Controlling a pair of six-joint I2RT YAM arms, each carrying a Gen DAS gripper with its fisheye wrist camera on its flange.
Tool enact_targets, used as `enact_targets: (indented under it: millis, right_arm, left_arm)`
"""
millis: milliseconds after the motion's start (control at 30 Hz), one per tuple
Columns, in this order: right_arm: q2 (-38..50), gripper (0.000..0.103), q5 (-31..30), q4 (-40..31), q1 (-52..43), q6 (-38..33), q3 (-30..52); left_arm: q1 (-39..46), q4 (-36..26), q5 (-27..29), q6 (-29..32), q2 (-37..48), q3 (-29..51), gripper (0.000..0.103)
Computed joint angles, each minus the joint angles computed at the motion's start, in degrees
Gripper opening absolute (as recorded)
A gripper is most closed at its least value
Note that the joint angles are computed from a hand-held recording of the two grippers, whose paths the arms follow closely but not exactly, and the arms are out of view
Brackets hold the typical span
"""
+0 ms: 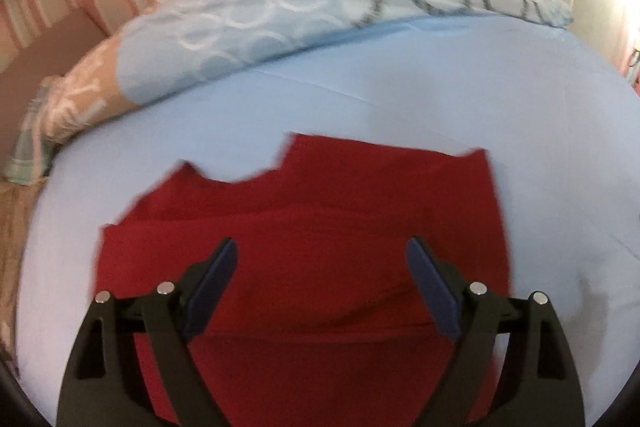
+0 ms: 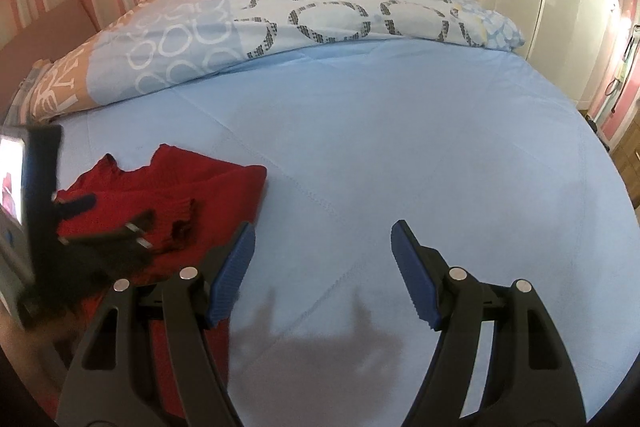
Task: Fold small clothes
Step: 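Lift the cuff with the left tool, lay the sleeve across the body, release, then move both tools toward the ribbed hem of the sweater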
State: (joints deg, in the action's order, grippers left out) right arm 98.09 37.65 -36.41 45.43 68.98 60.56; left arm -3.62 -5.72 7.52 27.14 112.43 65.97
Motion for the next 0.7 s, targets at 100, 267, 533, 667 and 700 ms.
enact_targets:
  millis: [100,267,533,667,700]
  right_arm:
    - [0.66,0.072,0.76,-3.57,2.12,2.38,2.71]
    - [3.31,0.072,1.43,-9.92,6.34,6.68,8.6]
    - [9.46,0.072,3.24,-24.15,14.82,15.47,22.24]
    - [14.65,0.075,4.84,-34.46,19.77,20.58,33.11]
    - [16.71,0.076,5.39,-37.76,21.35,22.19,36.8]
  left_arm:
    - [4.9,-3.77,1.99,1.18,-0.3,3.56,0.087]
    - [11.44,-6.16,5.23,4.23,-3.13,2.79,0.087]
    - [25.14,-10.17,12.67,14.83,-8.49,-1.04,0.087]
    - [31.87,-15.85,16.89,19.11,-11.88,-0.41,0.087]
    - [34.25,-18.17,18.62,20.69,-12.79,0.15,0.087]
